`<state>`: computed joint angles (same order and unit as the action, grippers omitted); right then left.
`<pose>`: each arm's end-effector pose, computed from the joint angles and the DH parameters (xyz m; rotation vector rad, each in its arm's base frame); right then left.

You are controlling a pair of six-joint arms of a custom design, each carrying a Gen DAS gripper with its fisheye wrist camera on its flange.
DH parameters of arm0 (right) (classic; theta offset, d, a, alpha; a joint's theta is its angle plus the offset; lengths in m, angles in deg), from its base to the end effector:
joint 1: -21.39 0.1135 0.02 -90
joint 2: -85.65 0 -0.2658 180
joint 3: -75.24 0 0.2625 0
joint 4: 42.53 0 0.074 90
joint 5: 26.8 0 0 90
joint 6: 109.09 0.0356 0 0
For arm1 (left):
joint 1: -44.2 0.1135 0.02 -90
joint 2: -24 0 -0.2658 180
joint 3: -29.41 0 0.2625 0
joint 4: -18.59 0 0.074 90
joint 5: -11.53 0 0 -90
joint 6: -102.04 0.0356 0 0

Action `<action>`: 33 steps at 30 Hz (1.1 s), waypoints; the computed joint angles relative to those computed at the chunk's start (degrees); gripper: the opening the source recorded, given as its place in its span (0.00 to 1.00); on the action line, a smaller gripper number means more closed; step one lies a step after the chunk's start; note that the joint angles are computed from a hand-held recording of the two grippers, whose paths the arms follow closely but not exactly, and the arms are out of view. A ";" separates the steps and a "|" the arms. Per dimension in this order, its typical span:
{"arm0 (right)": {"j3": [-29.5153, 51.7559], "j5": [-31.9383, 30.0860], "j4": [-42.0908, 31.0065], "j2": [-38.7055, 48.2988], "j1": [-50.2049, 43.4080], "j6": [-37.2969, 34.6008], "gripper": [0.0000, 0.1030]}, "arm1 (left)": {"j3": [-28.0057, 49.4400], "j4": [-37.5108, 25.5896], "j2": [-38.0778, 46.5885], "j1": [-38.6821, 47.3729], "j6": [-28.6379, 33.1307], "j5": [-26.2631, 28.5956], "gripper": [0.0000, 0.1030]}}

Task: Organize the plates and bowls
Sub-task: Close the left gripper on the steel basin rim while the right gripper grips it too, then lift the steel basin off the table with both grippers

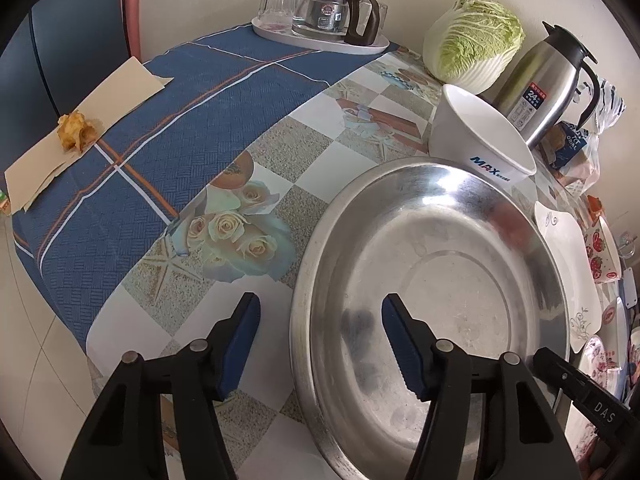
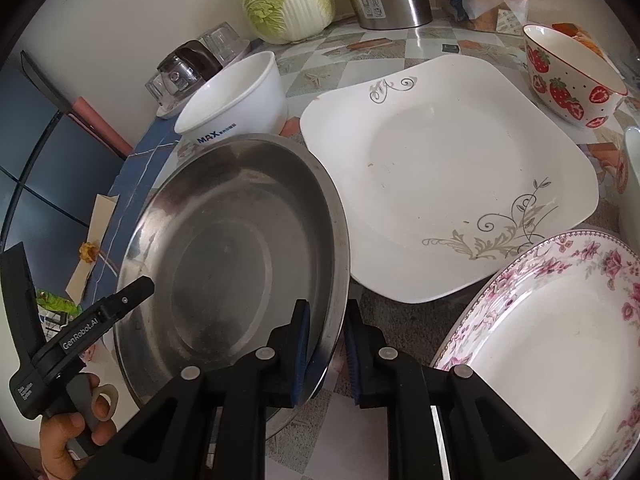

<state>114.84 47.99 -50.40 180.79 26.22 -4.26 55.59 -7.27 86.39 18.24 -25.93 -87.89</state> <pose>0.2392 0.0296 0.0649 0.1501 2.6899 0.4629 0.1462 -0.0647 0.0976 -0.3298 2.6183 -0.1629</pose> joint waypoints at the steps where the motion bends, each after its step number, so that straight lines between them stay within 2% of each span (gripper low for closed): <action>1: 0.06 0.03 0.18 0.16 0.09 -0.13 0.16 | -0.02 -0.05 -0.24 0.07 0.28 0.20 0.52; 2: 0.15 0.18 0.16 0.19 0.47 -0.09 0.16 | -0.03 0.13 -0.43 0.27 0.50 0.82 0.43; 4: 0.10 0.40 0.16 0.06 1.15 -0.32 0.18 | -0.09 0.15 -0.82 0.30 0.38 1.45 0.38; 9: 0.48 1.46 -0.97 -0.69 2.80 -0.94 0.18 | -0.04 -2.47 -3.15 0.40 -0.48 0.83 0.36; 16: -0.18 2.25 -2.58 -5.46 4.65 -2.92 0.18 | 1.01 -11.49 -11.44 -0.18 -1.14 -2.11 0.36; 20: -0.48 0.29 -2.66 -7.27 4.12 -2.95 0.18 | 1.91 -15.63 -14.75 -0.07 -1.72 -2.35 0.36; 33: -2.12 -2.01 -4.96 -17.78 3.34 -3.43 0.19 | 9.50 -27.82 -18.86 -9.67 -7.83 -11.72 0.36</action>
<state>112.72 45.98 -55.36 163.01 29.56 -7.70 65.09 -35.09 67.52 8.56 -33.76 -99.62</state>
